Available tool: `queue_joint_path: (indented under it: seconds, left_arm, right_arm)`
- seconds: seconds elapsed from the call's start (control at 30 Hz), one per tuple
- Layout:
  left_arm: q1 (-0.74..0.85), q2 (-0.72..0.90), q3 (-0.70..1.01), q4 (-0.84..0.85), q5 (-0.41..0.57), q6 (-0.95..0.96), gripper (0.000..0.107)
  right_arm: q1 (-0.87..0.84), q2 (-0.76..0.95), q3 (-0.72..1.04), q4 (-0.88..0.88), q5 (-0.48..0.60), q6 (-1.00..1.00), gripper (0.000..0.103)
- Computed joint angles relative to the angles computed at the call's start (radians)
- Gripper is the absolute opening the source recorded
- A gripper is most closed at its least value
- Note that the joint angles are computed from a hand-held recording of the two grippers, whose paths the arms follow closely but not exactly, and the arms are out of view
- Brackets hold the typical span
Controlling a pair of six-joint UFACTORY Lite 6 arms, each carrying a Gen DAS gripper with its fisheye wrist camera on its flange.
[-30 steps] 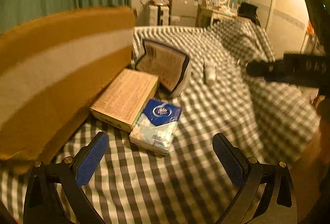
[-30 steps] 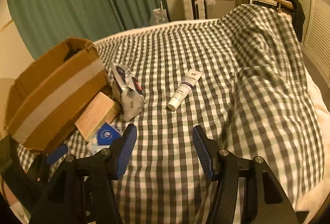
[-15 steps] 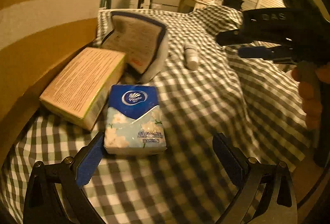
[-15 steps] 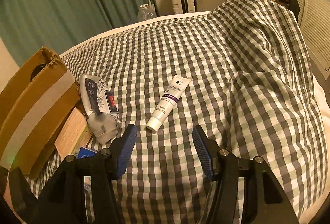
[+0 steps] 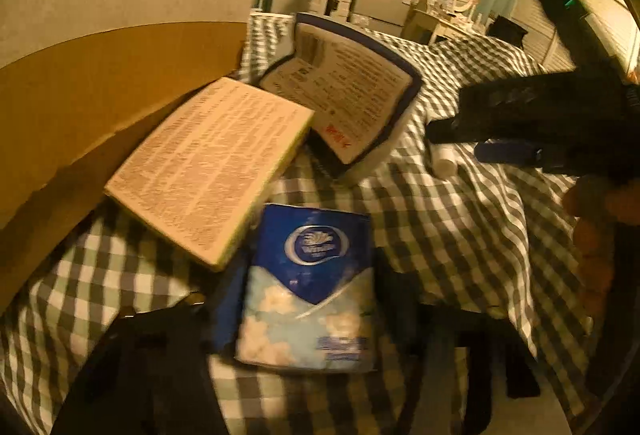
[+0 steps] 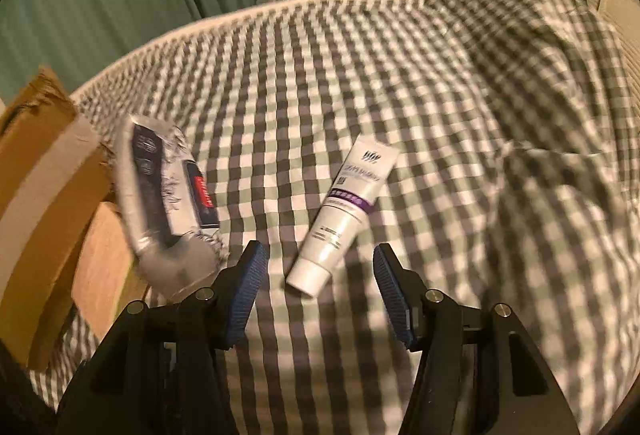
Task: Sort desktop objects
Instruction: 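Grasp the blue Vinda tissue pack with the left tool while the right grasps the white BOP toothpaste tube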
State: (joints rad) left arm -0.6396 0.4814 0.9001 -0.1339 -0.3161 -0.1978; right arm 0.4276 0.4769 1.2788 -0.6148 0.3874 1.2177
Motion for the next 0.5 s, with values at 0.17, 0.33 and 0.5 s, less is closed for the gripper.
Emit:
queue_joint_path:
  seconds: [0.17, 0.33, 0.5]
  left_arm:
    - [0.017, -0.029, -0.04, 0.085, -0.017, -0.05, 0.053]
    - [0.032, -0.074, -0.091, 0.14, -0.033, -0.097, 0.052]
    - [0.031, -0.178, -0.185, 0.201, -0.053, -0.16, 0.052]
  right_arm:
    - [-0.003, 0.076, 0.044, -0.032, 0.019, 0.029, 0.028]
    - [0.015, -0.089, -0.171, -0.076, -0.043, 0.125, 0.022]
    - [0.123, -0.363, -0.444, -0.146, -0.059, 0.297, 0.022]
